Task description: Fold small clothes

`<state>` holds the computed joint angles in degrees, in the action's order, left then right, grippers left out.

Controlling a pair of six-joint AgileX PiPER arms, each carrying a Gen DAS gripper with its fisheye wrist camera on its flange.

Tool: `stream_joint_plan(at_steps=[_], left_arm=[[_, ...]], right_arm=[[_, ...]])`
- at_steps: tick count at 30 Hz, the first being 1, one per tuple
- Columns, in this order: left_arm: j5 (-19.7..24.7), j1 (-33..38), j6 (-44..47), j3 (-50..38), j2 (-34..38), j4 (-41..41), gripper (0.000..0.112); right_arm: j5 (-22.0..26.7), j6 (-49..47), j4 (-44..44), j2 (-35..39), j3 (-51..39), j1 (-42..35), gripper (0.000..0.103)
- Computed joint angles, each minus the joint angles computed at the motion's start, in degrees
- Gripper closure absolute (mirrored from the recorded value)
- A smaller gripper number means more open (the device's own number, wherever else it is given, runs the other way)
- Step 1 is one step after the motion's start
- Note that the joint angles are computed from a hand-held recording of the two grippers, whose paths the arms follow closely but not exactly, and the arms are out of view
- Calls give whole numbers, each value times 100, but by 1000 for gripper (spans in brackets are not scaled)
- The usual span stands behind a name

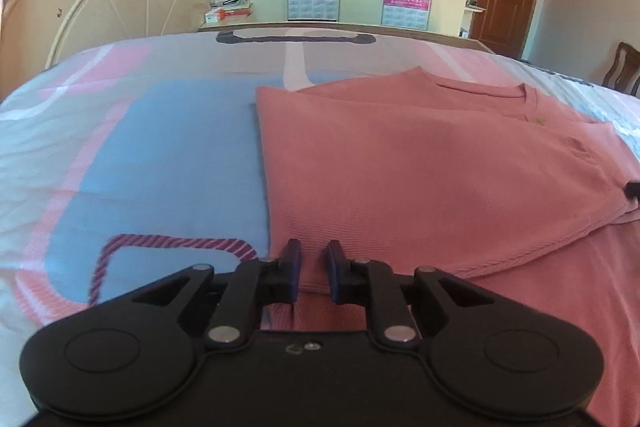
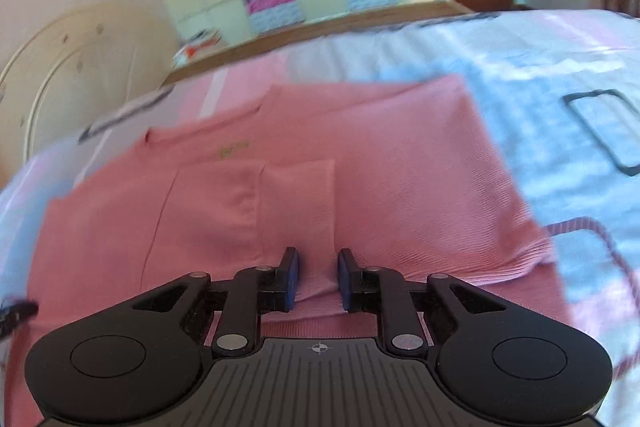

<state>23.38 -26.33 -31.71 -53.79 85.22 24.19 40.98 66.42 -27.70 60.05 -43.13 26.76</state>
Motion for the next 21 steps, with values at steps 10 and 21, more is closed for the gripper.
stream_joint_plan(at_steps=[10,21], left_arm=[[219,-569,-738,-371,251,700,87],[496,788,2278,-3354,2635,-2030,81]], right_arm=[[-52,-734,174,447,-343,174,84],[-911,-2884,1203,2370,-1656,-1025,84]])
